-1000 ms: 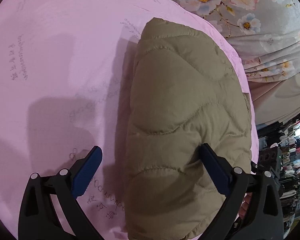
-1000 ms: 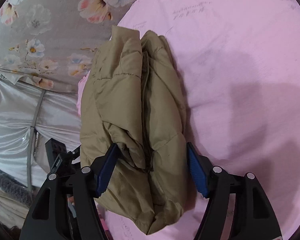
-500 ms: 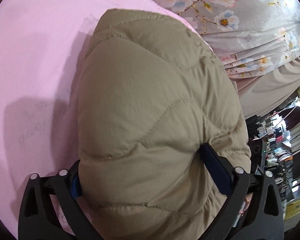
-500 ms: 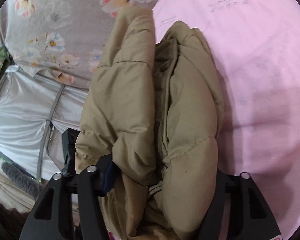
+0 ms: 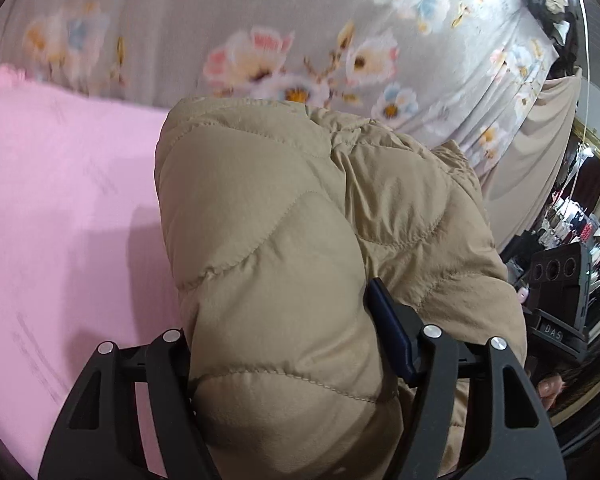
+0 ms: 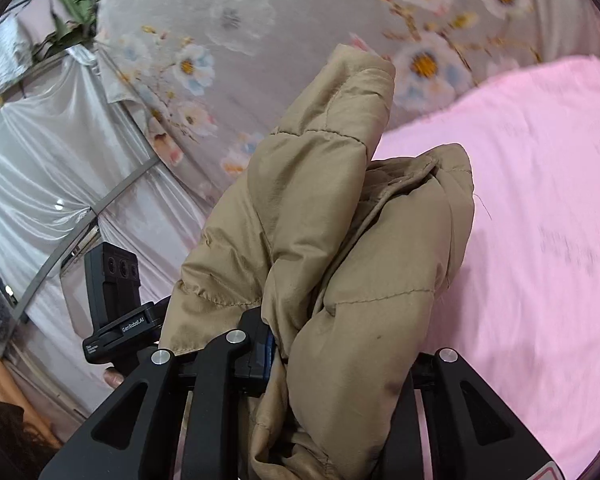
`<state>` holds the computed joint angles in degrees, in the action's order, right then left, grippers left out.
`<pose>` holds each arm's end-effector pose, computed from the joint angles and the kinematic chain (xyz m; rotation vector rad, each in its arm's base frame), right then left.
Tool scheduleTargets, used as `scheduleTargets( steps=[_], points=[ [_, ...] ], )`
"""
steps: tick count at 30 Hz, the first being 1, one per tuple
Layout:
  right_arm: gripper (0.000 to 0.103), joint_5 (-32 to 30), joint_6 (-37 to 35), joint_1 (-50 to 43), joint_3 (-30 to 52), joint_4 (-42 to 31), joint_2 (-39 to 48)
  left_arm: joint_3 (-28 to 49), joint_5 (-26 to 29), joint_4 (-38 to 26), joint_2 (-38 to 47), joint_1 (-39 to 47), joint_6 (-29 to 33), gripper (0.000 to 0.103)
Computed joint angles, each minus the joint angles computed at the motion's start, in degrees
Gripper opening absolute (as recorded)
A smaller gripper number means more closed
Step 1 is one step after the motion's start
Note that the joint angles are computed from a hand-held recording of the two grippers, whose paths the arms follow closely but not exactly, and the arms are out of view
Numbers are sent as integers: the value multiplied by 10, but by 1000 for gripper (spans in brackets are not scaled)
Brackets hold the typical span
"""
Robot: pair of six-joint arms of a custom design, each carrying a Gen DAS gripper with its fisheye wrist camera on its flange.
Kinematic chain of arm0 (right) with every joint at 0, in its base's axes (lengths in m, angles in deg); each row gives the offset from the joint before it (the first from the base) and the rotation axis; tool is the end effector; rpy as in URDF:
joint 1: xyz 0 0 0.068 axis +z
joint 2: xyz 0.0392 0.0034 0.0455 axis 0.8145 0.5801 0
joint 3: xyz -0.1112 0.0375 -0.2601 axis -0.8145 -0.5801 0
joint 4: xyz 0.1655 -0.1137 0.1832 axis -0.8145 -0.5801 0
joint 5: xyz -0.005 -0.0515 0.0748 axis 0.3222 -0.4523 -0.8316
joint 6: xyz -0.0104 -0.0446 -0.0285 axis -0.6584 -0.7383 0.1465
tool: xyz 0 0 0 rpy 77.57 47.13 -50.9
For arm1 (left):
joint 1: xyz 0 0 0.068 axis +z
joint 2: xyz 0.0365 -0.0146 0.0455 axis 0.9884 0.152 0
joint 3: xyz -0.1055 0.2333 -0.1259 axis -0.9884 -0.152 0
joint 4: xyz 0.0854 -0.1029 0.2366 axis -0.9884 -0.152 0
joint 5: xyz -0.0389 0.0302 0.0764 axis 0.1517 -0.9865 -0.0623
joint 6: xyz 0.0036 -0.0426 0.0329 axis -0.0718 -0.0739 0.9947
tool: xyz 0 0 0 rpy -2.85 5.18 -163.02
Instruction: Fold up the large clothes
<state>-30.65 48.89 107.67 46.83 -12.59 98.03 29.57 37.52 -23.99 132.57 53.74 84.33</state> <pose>0.0935 0.0834 0.1619 0.5334 1.8956 0.4767 0.3216 -0.1946 0.1500 0.9695 2.0547 -1.0640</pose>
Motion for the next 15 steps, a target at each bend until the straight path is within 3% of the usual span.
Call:
scheduleTargets(
  steps=[3, 6, 15],
  points=[
    [23, -118, -108, -142, 9, 116, 60, 49, -15, 11, 15, 4, -2, 65],
    [23, -228, -185, -269, 28, 263, 193, 114, -15, 12, 55, 15, -3, 65],
    [23, -407, -250, -464, 127, 569, 619, 365, -59, -47, 251, 21, 8, 65]
  ],
)
